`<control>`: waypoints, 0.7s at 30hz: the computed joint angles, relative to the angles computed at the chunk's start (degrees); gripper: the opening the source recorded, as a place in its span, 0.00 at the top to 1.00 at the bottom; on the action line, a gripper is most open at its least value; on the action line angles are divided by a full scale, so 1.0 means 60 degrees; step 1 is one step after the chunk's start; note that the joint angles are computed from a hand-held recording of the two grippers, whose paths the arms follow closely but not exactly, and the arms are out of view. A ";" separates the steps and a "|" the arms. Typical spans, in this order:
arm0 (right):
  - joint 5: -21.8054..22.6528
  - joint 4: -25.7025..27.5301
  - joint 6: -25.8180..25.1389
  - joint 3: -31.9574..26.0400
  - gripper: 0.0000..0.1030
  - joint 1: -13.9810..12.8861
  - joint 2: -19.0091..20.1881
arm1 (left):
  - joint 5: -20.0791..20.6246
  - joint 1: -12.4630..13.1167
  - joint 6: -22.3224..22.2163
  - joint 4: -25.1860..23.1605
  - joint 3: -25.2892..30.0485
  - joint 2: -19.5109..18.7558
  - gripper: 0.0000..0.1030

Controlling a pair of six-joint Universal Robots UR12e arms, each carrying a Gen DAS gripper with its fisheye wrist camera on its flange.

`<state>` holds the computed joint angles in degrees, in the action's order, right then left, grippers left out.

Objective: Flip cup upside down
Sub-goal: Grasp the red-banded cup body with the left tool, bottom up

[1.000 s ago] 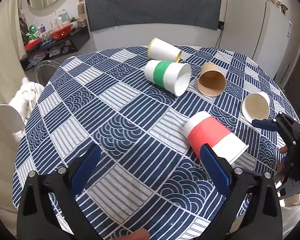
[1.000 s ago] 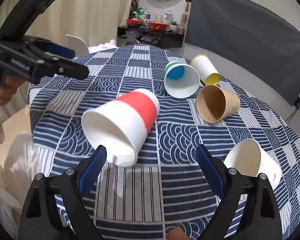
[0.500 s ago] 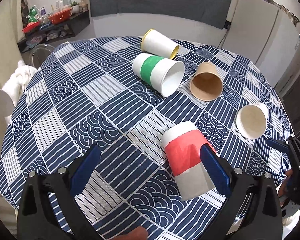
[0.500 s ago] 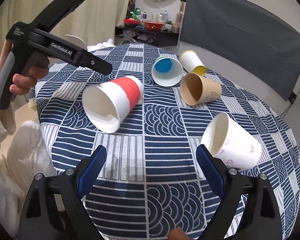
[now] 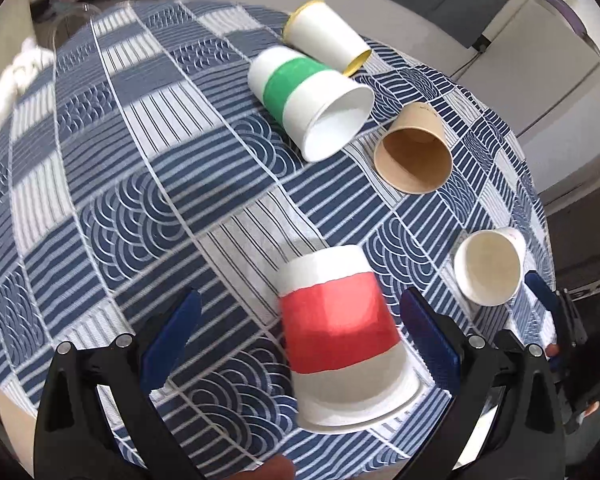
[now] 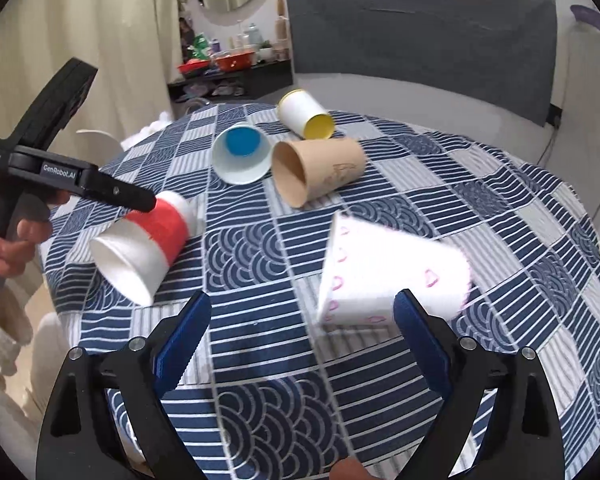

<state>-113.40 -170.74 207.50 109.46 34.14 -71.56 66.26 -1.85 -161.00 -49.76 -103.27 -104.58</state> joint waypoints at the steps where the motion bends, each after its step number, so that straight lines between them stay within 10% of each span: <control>1: 0.0029 0.0028 0.0001 0.0018 0.14 -0.0040 -0.0037 | -0.0153 0.0020 -0.0044 -0.0404 0.0127 -0.0061 0.06; 7: 0.0130 0.0372 0.0002 -0.0061 0.14 -0.0225 -0.0146 | -0.0210 -0.0065 0.0013 -0.1868 0.0596 -0.0333 0.06; 12: -0.0123 0.0364 -0.0381 -0.0202 0.14 -0.0148 -0.0072 | -0.0224 -0.0142 0.0768 -0.3291 0.1054 -0.0540 0.37; 21: -0.0190 0.0188 -0.0402 -0.0274 0.14 -0.0072 0.0078 | 0.0193 -0.0105 0.0271 -0.0583 0.0358 -0.0096 0.37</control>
